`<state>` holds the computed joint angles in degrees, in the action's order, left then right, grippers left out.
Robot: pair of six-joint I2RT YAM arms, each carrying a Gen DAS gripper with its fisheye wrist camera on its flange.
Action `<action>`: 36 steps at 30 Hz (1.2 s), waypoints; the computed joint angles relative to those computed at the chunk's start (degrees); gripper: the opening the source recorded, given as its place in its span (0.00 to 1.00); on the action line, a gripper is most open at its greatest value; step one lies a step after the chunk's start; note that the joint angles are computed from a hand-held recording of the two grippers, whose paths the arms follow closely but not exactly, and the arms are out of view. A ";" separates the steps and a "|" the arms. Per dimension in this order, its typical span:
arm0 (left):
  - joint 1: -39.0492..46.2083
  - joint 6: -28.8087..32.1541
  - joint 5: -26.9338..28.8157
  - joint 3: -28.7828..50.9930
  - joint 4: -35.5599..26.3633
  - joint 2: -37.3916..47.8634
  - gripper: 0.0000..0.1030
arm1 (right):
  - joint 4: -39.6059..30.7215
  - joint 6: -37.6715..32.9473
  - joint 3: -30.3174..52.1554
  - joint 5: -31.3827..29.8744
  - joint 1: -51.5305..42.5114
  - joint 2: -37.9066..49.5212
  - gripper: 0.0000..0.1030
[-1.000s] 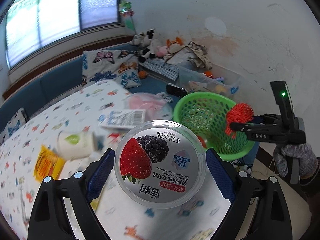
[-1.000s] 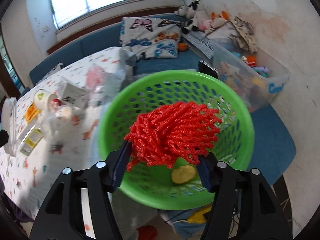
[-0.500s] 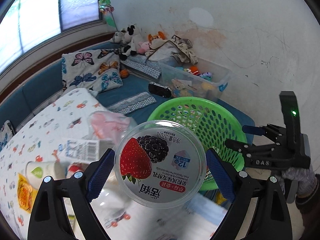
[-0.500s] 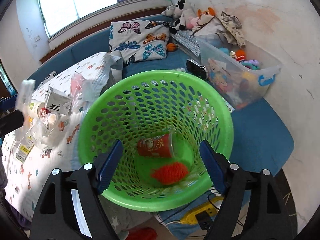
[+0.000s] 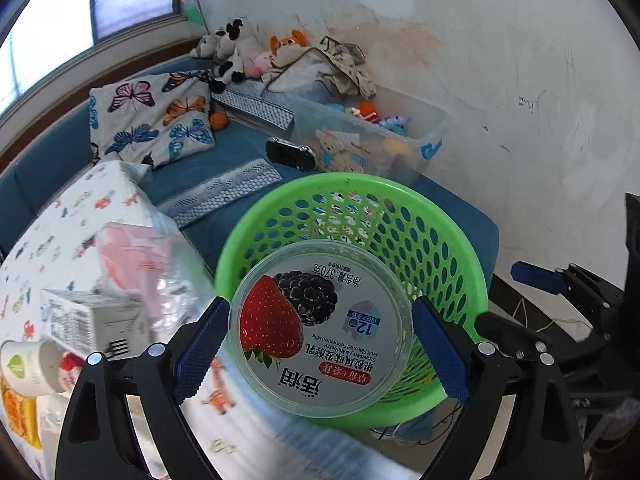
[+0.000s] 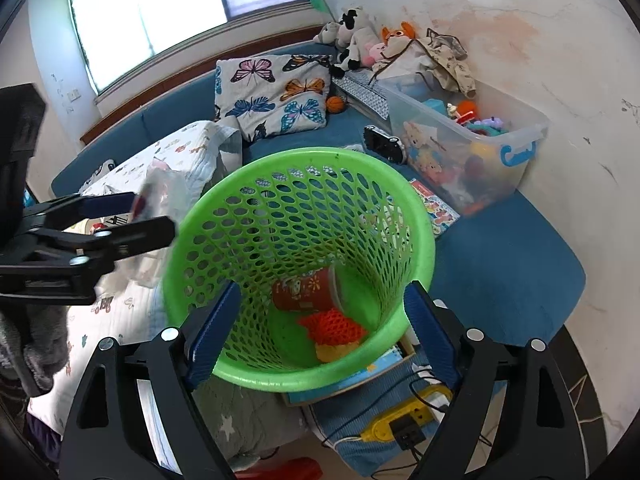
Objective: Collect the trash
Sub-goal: 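Carry the yogurt tub over the basket and open the left tool, then return both tools to the table and grasp the clear dome lid with the right tool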
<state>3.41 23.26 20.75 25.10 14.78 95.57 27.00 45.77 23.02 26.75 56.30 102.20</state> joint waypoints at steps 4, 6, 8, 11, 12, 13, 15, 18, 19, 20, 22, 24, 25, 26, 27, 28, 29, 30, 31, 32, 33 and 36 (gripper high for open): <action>-3.00 -1.82 -1.48 0.26 1.26 1.84 0.86 | 0.93 0.82 -1.11 -0.27 -0.20 -0.40 0.81; -3.82 -2.20 -1.67 0.49 1.75 2.70 0.86 | 0.94 1.03 -1.17 -0.42 -0.27 -0.30 0.81; -4.20 -2.00 -1.44 0.09 2.31 2.97 0.87 | 0.76 1.28 -1.20 -0.31 -0.10 -0.24 0.81; -3.65 -1.89 -0.06 -0.76 3.08 2.74 0.89 | 0.72 1.81 -1.43 -0.11 0.25 -0.39 0.81; -3.17 -1.73 0.72 -0.90 2.74 2.51 0.89 | 0.80 2.02 -1.52 -0.08 0.37 -0.42 0.81; -2.80 -1.59 1.12 -1.10 2.59 2.26 0.89 | 0.83 2.24 -1.58 0.01 0.53 -0.46 0.81; -1.88 -1.01 1.96 -1.66 2.23 1.50 0.89 | 0.21 2.88 -1.37 0.39 1.30 -0.59 0.81; 0.69 0.92 4.14 -4.18 1.56 -1.83 0.89 | -0.86 3.56 -0.87 1.09 2.62 -0.95 0.81; 2.03 1.89 5.12 -4.83 0.77 -3.13 0.89 | -1.15 3.78 -0.66 1.24 3.06 -1.05 0.81; 3.00 2.52 5.74 -5.23 0.18 -4.03 0.89 | -1.29 3.75 -0.46 1.22 3.33 -1.11 0.81; 6.07 4.75 7.85 -6.65 -1.56 -6.77 0.89 | -2.15 4.02 0.12 1.78 4.41 -1.45 0.81; 9.26 7.18 9.41 -8.15 -2.94 -9.52 0.89 | -3.05 4.06 1.03 2.36 5.51 -1.58 0.81; 11.64 9.14 10.60 -8.59 -4.35 -10.78 0.89 | -3.54 4.04 1.64 2.71 6.17 -1.57 0.82; 13.56 10.56 11.55 -9.05 -5.63 -11.98 0.89 | -4.00 3.98 2.24 2.93 6.67 -1.50 0.83; 15.86 12.25 12.74 -9.34 -7.00 -12.87 0.89 | -4.27 3.96 2.65 3.05 7.05 -1.43 0.83; 19.02 14.73 14.31 -9.31 -9.22 -13.69 0.89 | -4.71 3.81 3.55 3.13 7.64 -1.15 0.83; 21.40 16.65 15.32 -9.23 -10.76 -14.16 0.89 | -4.95 3.67 4.02 3.14 7.96 -1.02 0.83; 24.74 19.40 16.59 -9.04 -12.75 -14.65 0.89 | -5.00 3.42 4.58 3.07 8.12 -0.62 0.83; 26.93 21.24 17.27 -8.66 -14.06 -14.69 0.89 | -5.57 3.11 5.71 3.12 8.63 -0.16 0.83; 29.92 23.77 18.17 -8.13 -15.80 -14.61 0.89 | -6.04 2.95 6.48 3.18 9.00 0.13 0.83; 32.61 26.11 18.95 -7.38 -17.31 -14.03 0.89 | -6.30 2.82 7.11 3.19 9.30 0.44 0.83; 39.76 31.92 20.87 -4.83 -21.53 -12.14 0.89 | -7.51 2.21 10.24 2.94 10.46 2.00 0.84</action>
